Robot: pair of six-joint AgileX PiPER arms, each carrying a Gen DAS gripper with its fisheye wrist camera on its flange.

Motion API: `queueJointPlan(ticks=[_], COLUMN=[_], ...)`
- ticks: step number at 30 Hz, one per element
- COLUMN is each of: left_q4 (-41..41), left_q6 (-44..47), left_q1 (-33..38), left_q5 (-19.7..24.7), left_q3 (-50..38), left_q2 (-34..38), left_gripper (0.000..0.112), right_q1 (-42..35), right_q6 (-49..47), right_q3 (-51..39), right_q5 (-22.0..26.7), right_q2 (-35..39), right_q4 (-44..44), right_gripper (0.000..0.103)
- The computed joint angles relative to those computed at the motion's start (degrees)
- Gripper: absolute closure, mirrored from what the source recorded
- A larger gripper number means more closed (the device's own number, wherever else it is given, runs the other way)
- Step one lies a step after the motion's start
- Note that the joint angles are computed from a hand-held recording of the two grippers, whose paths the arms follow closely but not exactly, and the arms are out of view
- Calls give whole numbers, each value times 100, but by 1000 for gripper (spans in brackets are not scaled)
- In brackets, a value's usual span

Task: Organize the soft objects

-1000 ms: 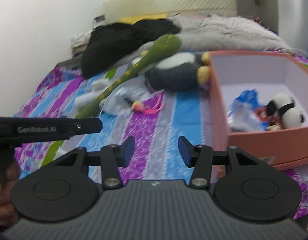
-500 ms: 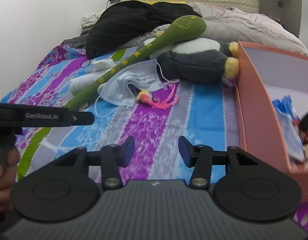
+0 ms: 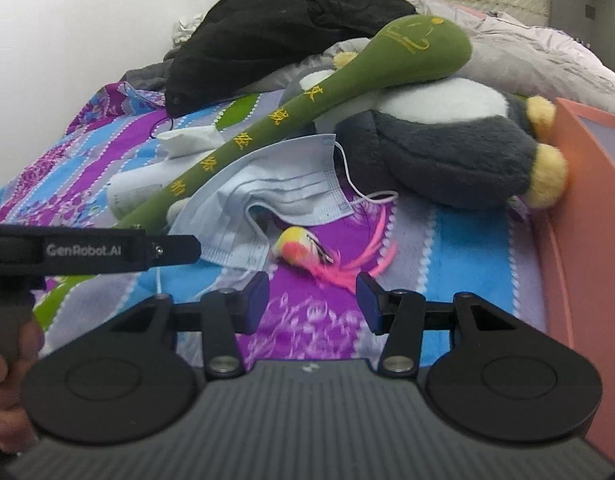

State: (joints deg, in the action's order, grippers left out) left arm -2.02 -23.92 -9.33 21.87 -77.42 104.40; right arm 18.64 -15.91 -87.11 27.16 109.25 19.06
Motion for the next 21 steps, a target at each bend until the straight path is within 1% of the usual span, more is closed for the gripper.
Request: queueJointPlan(ticks=[3,7,9,10,12,13,14,15,17,19,21], left_q4=[-522,-859,-1192,-1365,-1737,-1945,-2183,-2274,-2387,-2896,-3058], left_q6=[512,855,1132,1293,1632,1813,2027,2094,2166,2582,2711], left_q1=[100,187,253,280,337,364,390,393,383,413,386], left_q5=[-39,-83,-133,-136,-79,-69,-83,-124,-203,-198,-194], left_q3=[-199,-351,-327,-325,-350,-347,-317,-279,-204,-113,-41], left_q2=[252,480,519,543,597,610,606,588,527,429,316], left_gripper=[59,60,63,67,83,87,96,101,105,107,109], right_q1=[2,43,70,83,105,111,113,112,133,131,96], right_q6=[-77,-207,-171,-132,-80,-52,-25,-27,144,201,154], right_q3=[-471,-1015,-1255,-1304,-1319,-1343,-1345,-1336,-1341,-1305,-1188], right_q5=[143,341,497,498,421,411,393,361,338,344,311], right_q2=[412,871,1064,1117,1175,1207,1217,1218,1207,1147,1034], right_q4=[50,30,-71,-115,-168,-190,-212,-199,-391,-504,-469], right_gripper=[52,52,52,52,53,54,54,57,76,82,85])
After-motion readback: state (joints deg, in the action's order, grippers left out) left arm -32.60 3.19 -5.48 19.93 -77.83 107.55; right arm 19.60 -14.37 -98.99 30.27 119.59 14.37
